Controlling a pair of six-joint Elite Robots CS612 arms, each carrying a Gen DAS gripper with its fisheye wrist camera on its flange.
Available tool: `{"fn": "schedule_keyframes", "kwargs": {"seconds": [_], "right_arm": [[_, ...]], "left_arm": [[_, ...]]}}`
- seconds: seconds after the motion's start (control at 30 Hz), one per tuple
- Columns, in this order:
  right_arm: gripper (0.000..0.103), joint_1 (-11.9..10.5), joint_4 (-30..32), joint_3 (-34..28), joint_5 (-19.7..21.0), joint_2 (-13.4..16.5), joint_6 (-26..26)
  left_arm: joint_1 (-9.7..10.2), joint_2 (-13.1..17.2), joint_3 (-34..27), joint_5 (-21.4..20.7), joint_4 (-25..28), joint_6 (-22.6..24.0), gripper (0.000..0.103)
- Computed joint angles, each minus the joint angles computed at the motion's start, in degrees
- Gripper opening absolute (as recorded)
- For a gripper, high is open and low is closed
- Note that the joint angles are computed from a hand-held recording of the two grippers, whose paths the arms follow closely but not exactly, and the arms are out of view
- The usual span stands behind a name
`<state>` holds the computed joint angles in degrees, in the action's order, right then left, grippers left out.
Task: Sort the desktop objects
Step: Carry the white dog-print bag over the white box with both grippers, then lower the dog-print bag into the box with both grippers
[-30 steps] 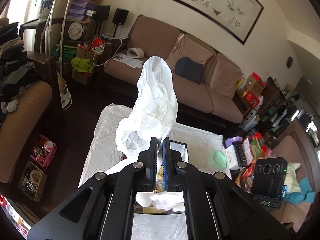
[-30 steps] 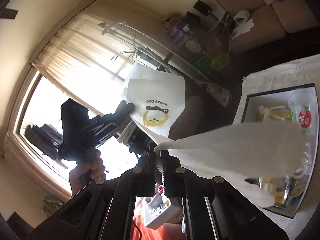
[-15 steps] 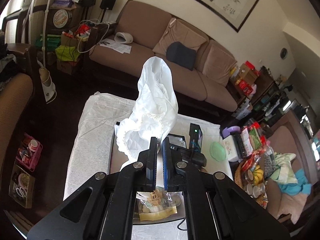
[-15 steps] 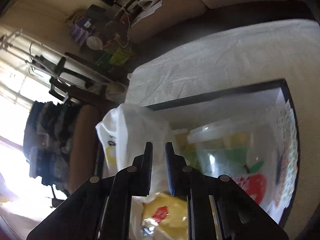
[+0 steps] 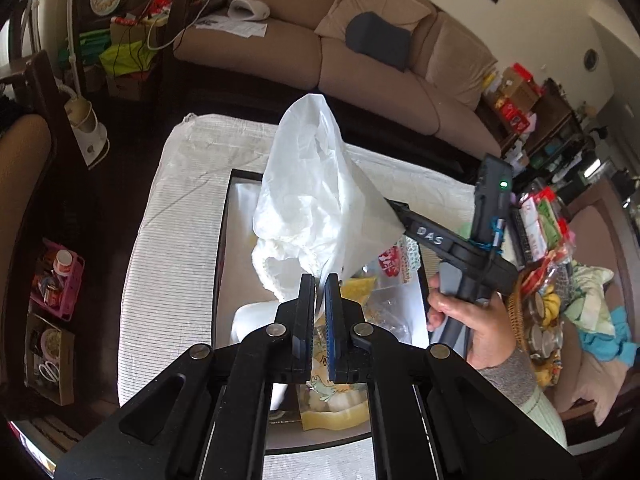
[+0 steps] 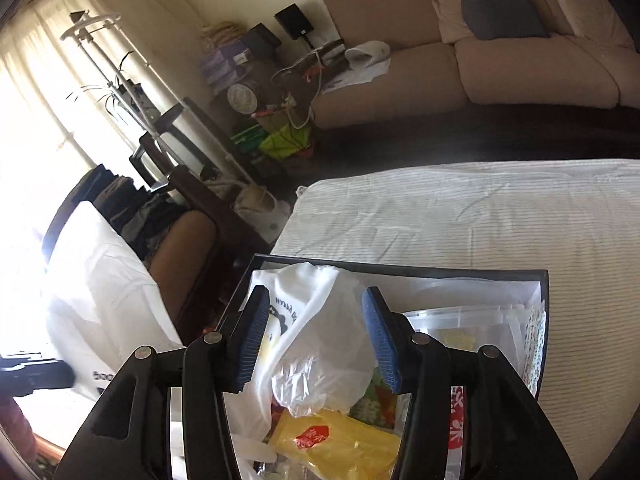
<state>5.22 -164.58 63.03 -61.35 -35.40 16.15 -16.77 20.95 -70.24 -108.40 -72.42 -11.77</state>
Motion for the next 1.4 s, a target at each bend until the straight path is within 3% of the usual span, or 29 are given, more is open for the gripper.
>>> {"fn": "schedule_keyframes", "kwargs": {"seconds": [0.13,0.3,0.47,0.57,0.63,0.7,0.9,1.0,1.07,1.17,1.23,1.3,1.33,1.37,1.4], "right_arm": [[0.053,-1.64,-8.06,3.57,9.33,-1.11,4.47],[0.068,-2.71,-12.61,7.00,21.78,-2.92,8.23],[0.073,-2.97,-14.64,10.02,29.83,-4.59,10.88],[0.073,-3.17,-20.51,9.93,33.63,-4.29,15.41],[0.073,-2.93,-20.89,11.51,29.93,-5.75,13.71],[0.073,-2.73,-16.24,13.12,25.44,-7.38,10.52],[0.073,-1.92,-2.21,15.79,16.64,-9.92,-2.38],[0.073,-1.57,0.99,16.25,15.27,-9.76,-4.94],[0.073,-1.69,0.61,17.25,16.04,-9.78,-5.14],[0.073,-1.96,0.22,18.31,17.20,-9.87,-4.63],[0.073,-2.09,0.33,18.75,16.97,-10.01,-4.82],[0.073,-2.24,0.46,19.10,16.48,-10.27,-4.96],[0.073,-2.34,0.56,19.24,16.40,-10.35,-5.09],[0.073,-2.39,0.56,19.37,16.21,-10.50,-5.00],[0.073,-2.49,0.48,19.46,16.22,-10.57,-4.83]], "left_arm": [[0.51,0.50,-1.81,-2.45,-0.22,1.08,0.005],[0.73,0.85,-4.87,-7.15,-0.56,1.36,0.005],[0.58,0.38,-7.25,-11.72,-0.07,2.77,0.005],[0.44,-0.13,-8.25,-11.93,-0.18,3.20,0.005],[0.03,-0.42,-8.29,-7.75,-0.37,3.27,0.005],[-0.23,-0.80,-6.89,-3.41,1.09,2.74,0.005],[-0.54,1.12,-5.62,-1.95,9.32,3.48,0.005],[-1.30,2.36,-5.84,-0.31,11.72,3.24,0.012],[-1.50,3.05,-5.43,-0.30,11.61,1.12,0.025],[-1.06,3.62,-3.57,-4.08,9.29,-2.41,0.028],[-1.33,3.66,-2.49,-2.80,7.11,-3.86,0.029],[-1.59,3.68,-1.34,-1.24,4.93,-4.73,0.023],[-1.62,3.57,-0.59,-1.06,4.59,-5.06,0.008],[-1.69,3.51,-0.08,-0.66,4.49,-5.39,0.001],[-1.78,3.62,-0.10,-0.16,3.95,-5.76,0.001]]}}
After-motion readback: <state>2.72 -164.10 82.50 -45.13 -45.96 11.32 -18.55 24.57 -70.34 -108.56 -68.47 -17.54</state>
